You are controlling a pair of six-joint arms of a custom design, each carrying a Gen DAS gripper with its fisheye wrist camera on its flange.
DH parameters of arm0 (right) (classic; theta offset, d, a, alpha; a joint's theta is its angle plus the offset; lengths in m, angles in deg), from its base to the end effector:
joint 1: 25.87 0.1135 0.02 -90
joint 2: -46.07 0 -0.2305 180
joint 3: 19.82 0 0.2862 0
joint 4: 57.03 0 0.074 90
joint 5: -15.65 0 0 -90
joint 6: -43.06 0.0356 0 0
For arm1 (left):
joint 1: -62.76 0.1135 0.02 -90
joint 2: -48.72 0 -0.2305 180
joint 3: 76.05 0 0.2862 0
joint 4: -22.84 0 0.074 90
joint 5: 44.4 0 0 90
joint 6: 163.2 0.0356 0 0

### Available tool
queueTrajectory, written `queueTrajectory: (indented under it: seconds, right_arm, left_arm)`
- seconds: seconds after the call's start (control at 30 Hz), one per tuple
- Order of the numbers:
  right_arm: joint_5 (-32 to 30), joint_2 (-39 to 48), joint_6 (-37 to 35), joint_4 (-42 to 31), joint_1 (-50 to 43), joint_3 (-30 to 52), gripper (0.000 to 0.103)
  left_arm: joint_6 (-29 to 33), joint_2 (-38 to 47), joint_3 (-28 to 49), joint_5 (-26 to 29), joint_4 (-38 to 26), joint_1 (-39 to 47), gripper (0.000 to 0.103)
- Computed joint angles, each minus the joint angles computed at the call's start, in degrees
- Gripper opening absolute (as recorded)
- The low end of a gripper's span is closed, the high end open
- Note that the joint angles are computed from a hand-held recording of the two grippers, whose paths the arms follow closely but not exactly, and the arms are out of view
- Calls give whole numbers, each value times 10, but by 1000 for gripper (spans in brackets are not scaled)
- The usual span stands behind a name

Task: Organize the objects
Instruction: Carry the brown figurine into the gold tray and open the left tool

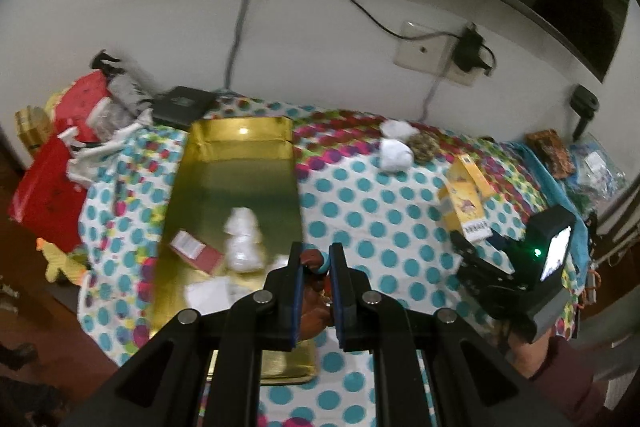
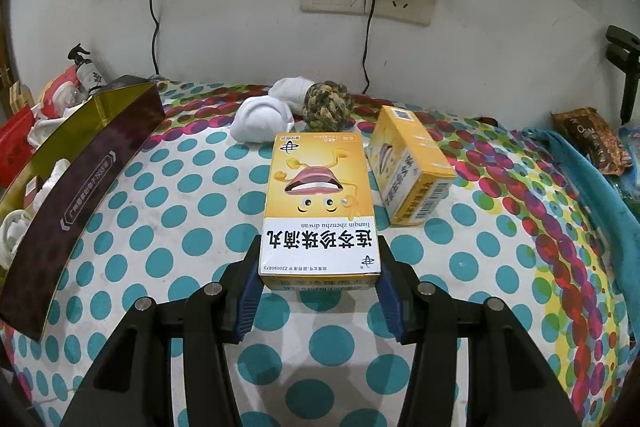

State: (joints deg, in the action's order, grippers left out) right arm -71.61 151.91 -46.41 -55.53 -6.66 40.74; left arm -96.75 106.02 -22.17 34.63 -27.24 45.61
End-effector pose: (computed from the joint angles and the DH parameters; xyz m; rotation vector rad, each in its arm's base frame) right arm 0.3437 0.1180 0.0561 -0.3557 2.3095 0.1159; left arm 0.2370 -0.0661 0.2028 -0.2168 2.4718 -0.0611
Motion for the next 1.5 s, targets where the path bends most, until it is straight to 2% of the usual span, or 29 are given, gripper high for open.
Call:
queueTrajectory:
  seconds: [0.13, 0.3, 0.87, 1.23, 1.33, 1.4, 1.5]
  right_arm:
    - [-1, 2, -1, -1, -2, 2, 48]
    - [0, 0, -2, -2, -2, 1, 48]
    - [-1, 20, -7, 0, -9, 10, 48]
    - [1, 31, -6, -10, -10, 21, 48]
    - [4, 29, -7, -12, -9, 20, 48]
    - [4, 30, -9, -13, -9, 21, 48]
    - [8, 29, -9, -12, -8, 19, 48]
  left_arm:
    - [18, -33, 1, 1, -21, 43, 12]
    - [41, -35, 5, 17, -23, 92, 12]
    - [67, 190, 31, 58, 102, 171, 12]
    - [81, 237, 54, 32, 134, 172, 14]
    - [84, 224, 49, 1, 143, 157, 24]
    - [83, 222, 52, -20, 141, 148, 36]
    - [76, 212, 49, -36, 140, 143, 40]
